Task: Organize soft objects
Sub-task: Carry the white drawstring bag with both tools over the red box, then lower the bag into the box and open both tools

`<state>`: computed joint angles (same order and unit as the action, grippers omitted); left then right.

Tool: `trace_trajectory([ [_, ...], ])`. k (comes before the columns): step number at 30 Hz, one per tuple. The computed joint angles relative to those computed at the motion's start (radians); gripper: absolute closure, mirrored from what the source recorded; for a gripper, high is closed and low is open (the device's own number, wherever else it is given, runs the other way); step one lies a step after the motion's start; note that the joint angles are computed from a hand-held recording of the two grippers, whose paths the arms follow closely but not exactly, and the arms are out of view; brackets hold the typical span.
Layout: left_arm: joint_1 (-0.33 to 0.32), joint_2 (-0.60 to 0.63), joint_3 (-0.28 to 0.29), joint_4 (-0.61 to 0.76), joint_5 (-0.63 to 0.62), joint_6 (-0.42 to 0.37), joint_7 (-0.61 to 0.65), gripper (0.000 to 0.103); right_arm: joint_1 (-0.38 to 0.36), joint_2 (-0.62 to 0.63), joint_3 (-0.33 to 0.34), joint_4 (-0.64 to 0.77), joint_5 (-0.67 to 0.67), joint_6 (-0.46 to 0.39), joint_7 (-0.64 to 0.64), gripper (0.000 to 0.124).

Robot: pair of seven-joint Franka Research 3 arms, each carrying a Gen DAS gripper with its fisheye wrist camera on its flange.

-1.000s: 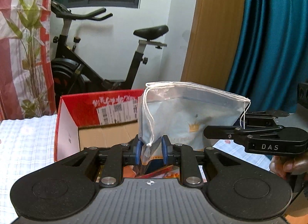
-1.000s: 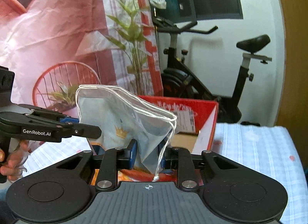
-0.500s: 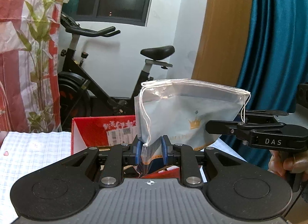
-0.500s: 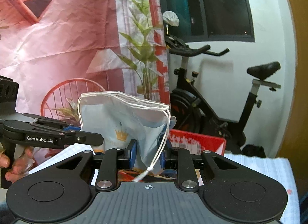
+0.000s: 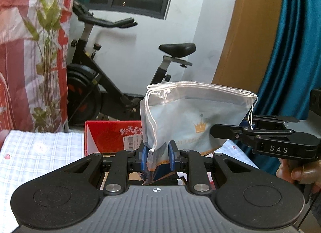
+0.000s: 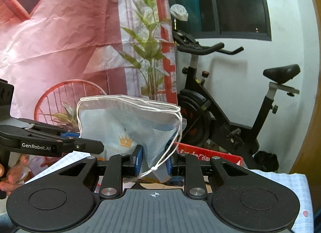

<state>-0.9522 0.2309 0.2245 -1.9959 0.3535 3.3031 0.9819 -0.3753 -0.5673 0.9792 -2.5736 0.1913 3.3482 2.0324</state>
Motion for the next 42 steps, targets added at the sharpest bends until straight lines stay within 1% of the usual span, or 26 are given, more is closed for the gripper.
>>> trace_trajectory([
  [1,0.064,0.004,-0.065,0.007,0.000,-0.010,0.007,0.080,-0.017,0.009,0.013,0.009,-0.001,-0.003,0.002,0.102],
  [2,0.107,0.009,-0.109,0.013,0.002,-0.017,0.008,0.080,-0.033,0.021,0.024,0.020,-0.005,-0.009,0.003,0.102],
  [5,0.210,0.022,-0.214,0.025,0.016,-0.035,0.004,0.080,-0.071,0.049,0.051,0.040,-0.019,-0.018,0.010,0.102],
  [8,0.317,0.038,-0.323,0.037,0.025,-0.057,0.006,0.080,-0.094,0.078,0.067,0.049,-0.034,-0.020,0.016,0.102],
  [11,0.385,0.054,-0.394,0.049,0.033,-0.075,0.012,0.080,-0.114,0.102,0.083,0.056,-0.047,-0.021,0.021,0.102],
  [16,0.472,0.077,-0.489,0.064,0.028,-0.104,0.042,0.080,-0.136,0.136,0.102,0.056,-0.050,-0.011,0.031,0.102],
  [19,0.496,0.085,-0.519,0.068,0.017,-0.117,0.056,0.080,-0.142,0.153,0.107,0.052,-0.046,-0.004,0.030,0.102],
  [24,0.521,0.102,-0.551,0.084,-0.006,-0.151,0.079,0.080,-0.158,0.192,0.124,0.050,-0.023,0.021,0.022,0.102],
  [26,0.555,0.107,-0.594,0.085,-0.035,-0.170,0.103,0.080,-0.164,0.211,0.131,0.051,-0.008,0.025,0.014,0.102],
  [27,0.562,0.110,-0.603,0.084,-0.043,-0.175,0.114,0.080,-0.165,0.221,0.134,0.052,-0.002,0.027,0.009,0.102],
  [29,0.560,0.116,-0.604,0.090,-0.052,-0.194,0.129,0.080,-0.162,0.241,0.137,0.050,0.014,0.030,0.001,0.102],
  [30,0.567,0.122,-0.614,0.096,-0.064,-0.206,0.141,0.080,-0.151,0.256,0.129,0.048,0.023,0.030,-0.003,0.102],
  [32,0.568,0.134,-0.616,0.109,-0.079,-0.224,0.156,0.080,-0.115,0.289,0.098,0.046,0.044,0.022,-0.009,0.102],
  [35,0.546,0.158,-0.594,0.143,-0.083,-0.260,0.165,0.080,-0.064,0.328,0.053,0.048,0.071,0.003,-0.013,0.102],
  [36,0.536,0.168,-0.583,0.159,-0.083,-0.274,0.162,0.080,-0.061,0.340,0.050,0.051,0.078,-0.005,-0.012,0.102],
  [38,0.520,0.188,-0.566,0.188,-0.082,-0.302,0.158,0.080,-0.085,0.358,0.068,0.065,0.077,-0.031,0.003,0.102],
  [39,0.509,0.199,-0.554,0.205,-0.077,-0.318,0.153,0.080,-0.113,0.368,0.090,0.074,0.066,-0.049,0.021,0.102],
  [41,0.490,0.220,-0.531,0.235,-0.066,-0.346,0.141,0.080,-0.192,0.392,0.155,0.096,0.032,-0.079,0.061,0.102],
  [42,0.484,0.230,-0.523,0.247,-0.062,-0.356,0.136,0.080,-0.260,0.407,0.214,0.111,0.005,-0.094,0.086,0.102],
])
